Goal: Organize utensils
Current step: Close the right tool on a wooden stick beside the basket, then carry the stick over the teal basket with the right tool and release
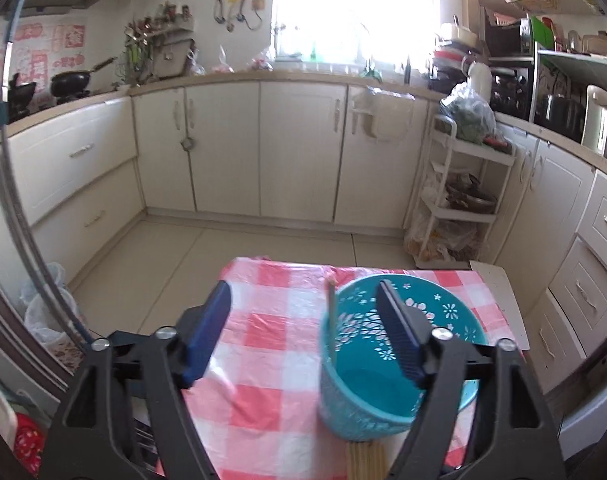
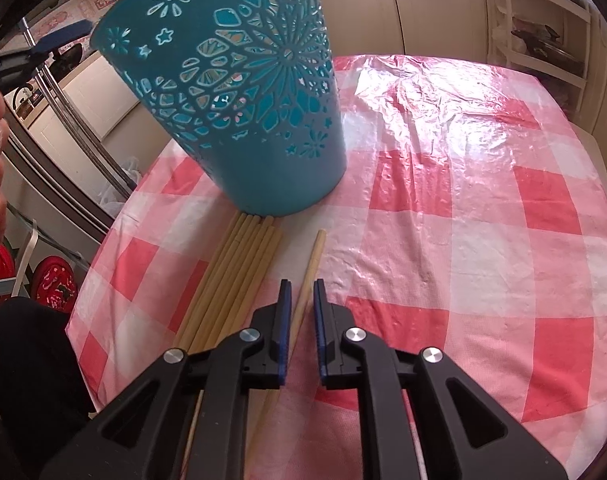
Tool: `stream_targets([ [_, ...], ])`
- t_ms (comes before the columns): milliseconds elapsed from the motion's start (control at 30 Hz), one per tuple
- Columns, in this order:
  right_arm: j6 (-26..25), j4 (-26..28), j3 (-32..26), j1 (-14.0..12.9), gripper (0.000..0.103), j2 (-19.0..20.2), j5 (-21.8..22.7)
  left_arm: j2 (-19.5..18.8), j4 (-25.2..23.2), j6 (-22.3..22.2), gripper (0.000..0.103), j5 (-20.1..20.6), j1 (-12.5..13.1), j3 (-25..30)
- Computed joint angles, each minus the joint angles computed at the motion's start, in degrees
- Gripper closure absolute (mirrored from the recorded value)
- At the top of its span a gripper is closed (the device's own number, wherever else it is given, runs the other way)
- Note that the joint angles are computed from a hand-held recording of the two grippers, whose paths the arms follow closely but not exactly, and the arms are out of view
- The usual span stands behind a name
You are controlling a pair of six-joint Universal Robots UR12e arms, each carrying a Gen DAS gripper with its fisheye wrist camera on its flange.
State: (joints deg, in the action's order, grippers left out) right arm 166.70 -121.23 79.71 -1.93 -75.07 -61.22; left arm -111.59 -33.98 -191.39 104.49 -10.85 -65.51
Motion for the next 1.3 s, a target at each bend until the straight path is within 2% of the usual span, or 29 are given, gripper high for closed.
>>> stream_targets([
  [67, -0.8, -0.5, 0.6, 0.2, 0.086, -0.5, -1.2, 1.6, 2.9, 0.5, 0.018, 1.2, 0.2, -2.5],
  [167, -1.9, -2.1, 1.1, 1.2, 0.086, -0.9, -4.3, 2.9, 5.9, -0.1, 0.015, 3.2, 0.7, -5.4],
  [233, -2.8, -3.5, 1.6, 1.9, 0.086, -1.2, -6.9, 3.3, 4.7, -1.7, 0.015, 3.0, 1.4, -6.2],
  [333, -5.2, -6.8, 2.7, 3.5, 0.089, -1.6, -12.0, 3.5, 0.1, -5.3, 0.015, 0.5, 2.9, -5.7],
  [367, -5.4, -7.1, 2.8, 3.7, 0.095, -1.7, -12.5, 3.6, 0.1, -5.8, 0.015, 0.4, 3.2, -5.9],
  [400, -5.1, -6.4, 2.6, 3.6, 0.096, -1.6, -12.2, 3.6, 0.1, -6.2, 0.015, 1.4, 3.4, -5.9],
  [500, -2.0, -3.7, 2.3, 2.4, 0.098, -2.0, -9.0, 4.2, -0.5, -8.1, 0.015, 1.3, 4.0, -6.6],
  [733, 4.3, -5.4, 5.1, -2.3, 0.098, -6.0, 7.0, 4.4, -4.2, -11.2, 0.014, -0.1, 4.9, -6.6],
  [867, 9.2, -9.3, 4.9, -4.0, 0.098, -7.0, 15.0, 4.3, -4.8, -10.9, 0.014, 0.3, 4.7, -6.6],
  [1000, 16.3, -15.9, 2.4, -4.8, 0.098, -5.8, 21.4, 4.2, -5.2, -11.0, 0.013, 0.6, 4.6, -6.5],
  [1067, 19.5, -20.0, 0.4, -4.3, 0.098, -4.4, 22.3, 4.3, -5.3, -11.2, 0.013, 0.5, 4.7, -6.6],
  [1167, 23.1, -24.8, -3.7, -3.1, 0.098, -1.7, 20.7, 4.4, -5.0, -11.4, 0.013, 0.7, 4.7, -6.8],
  [1300, 30.0, -31.0, -10.8, -0.9, 0.098, 3.7, 13.7, 4.4, -4.7, -10.9, 0.013, 0.9, 4.6, -6.7],
])
